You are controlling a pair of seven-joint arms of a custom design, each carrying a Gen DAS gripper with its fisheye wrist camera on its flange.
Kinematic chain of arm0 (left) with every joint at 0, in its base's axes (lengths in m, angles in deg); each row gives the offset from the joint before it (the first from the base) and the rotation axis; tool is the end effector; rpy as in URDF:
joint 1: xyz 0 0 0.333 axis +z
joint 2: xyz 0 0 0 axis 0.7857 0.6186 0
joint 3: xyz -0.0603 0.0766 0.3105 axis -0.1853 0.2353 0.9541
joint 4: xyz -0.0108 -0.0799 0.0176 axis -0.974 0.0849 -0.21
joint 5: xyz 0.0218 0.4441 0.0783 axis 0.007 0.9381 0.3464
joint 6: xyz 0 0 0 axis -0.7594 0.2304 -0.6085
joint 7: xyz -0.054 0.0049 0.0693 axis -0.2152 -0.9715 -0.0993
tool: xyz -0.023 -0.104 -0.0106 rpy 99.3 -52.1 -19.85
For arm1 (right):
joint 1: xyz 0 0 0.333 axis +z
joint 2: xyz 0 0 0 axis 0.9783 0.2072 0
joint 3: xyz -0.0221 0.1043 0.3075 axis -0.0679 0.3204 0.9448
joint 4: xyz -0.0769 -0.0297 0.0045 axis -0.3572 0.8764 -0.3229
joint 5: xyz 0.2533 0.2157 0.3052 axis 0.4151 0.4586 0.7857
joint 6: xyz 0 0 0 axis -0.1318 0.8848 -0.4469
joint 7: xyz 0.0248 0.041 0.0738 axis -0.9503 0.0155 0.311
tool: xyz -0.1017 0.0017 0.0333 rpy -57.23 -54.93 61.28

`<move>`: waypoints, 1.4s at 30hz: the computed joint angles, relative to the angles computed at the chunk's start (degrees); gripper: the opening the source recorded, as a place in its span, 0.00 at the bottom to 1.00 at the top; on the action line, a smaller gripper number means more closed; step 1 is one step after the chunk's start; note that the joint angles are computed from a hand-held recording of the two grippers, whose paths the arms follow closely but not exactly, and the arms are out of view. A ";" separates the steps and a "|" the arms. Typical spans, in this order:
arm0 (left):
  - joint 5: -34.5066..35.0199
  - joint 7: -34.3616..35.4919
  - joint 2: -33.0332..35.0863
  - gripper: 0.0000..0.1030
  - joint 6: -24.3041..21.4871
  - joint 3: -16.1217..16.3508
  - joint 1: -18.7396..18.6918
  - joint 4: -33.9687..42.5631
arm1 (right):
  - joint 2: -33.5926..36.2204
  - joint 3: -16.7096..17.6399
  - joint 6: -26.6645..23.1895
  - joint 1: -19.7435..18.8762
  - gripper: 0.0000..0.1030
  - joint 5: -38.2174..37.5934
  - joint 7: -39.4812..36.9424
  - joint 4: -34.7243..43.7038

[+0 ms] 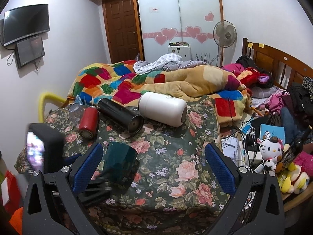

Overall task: Flip cup upright
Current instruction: 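Open the left tool releasing the mug while the right tool grasps it, then rotate the mug opening up with the right tool and lower it onto the bedspread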

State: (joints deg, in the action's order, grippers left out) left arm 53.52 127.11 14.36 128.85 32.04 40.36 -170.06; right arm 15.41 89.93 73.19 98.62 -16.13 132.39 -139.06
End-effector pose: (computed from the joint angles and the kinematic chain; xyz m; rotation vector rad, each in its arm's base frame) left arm 0.5850 -0.2703 0.5508 -1.7429 1.8514 -0.6988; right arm 0.5508 0.3440 0.6230 -1.7125 1.4958 -0.6659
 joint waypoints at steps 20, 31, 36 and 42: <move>10.83 -15.79 -14.98 0.80 1.28 -0.42 8.28 -15.27 | 17.89 -2.64 -12.04 5.49 0.92 27.63 -20.49 16.19; 8.16 -14.65 -14.37 0.80 3.30 -0.15 7.82 -15.82 | 24.49 -3.99 -18.97 6.69 0.73 34.90 -24.47 24.41; 7.64 -14.59 -14.41 0.80 3.08 -0.23 7.91 -15.68 | 25.08 -4.17 -20.25 6.57 0.70 36.11 -25.45 25.46; 8.04 -14.82 -14.36 0.80 3.42 -0.39 8.12 -15.42 | 22.89 -3.94 -18.05 6.61 0.68 36.48 -27.44 23.61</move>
